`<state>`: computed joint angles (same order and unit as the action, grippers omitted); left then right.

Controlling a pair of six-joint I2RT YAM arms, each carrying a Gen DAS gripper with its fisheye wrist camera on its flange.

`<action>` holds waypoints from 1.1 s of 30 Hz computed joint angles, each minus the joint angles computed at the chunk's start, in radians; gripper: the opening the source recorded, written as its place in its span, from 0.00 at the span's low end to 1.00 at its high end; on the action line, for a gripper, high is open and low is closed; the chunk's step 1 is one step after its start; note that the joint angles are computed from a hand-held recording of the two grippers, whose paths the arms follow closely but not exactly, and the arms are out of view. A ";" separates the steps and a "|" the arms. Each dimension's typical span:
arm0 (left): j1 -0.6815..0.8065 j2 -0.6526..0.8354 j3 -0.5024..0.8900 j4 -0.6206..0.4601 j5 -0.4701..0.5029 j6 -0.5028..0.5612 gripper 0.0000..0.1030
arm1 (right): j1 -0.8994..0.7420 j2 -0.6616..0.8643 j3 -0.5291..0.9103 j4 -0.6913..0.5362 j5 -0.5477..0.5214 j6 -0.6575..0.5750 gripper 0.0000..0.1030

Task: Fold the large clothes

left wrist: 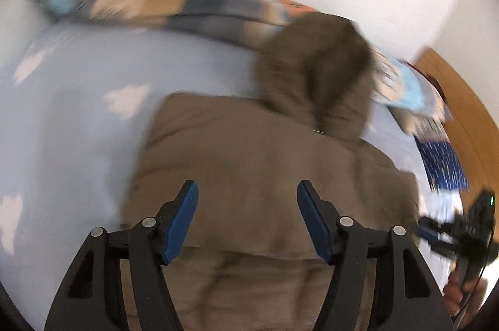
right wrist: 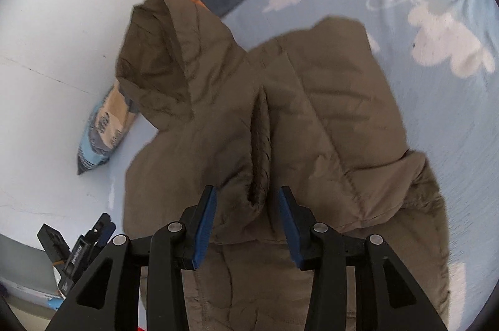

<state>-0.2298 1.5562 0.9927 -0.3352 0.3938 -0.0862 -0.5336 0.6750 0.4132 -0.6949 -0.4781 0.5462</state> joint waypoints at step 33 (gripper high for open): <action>-0.203 0.035 -0.005 0.144 -0.299 0.066 0.61 | 0.523 0.127 0.138 0.006 0.679 0.112 0.39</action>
<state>-0.4325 1.5907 0.9879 -0.1907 0.0949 -0.0206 -0.0102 0.8023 0.5510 -0.6887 0.2013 0.6584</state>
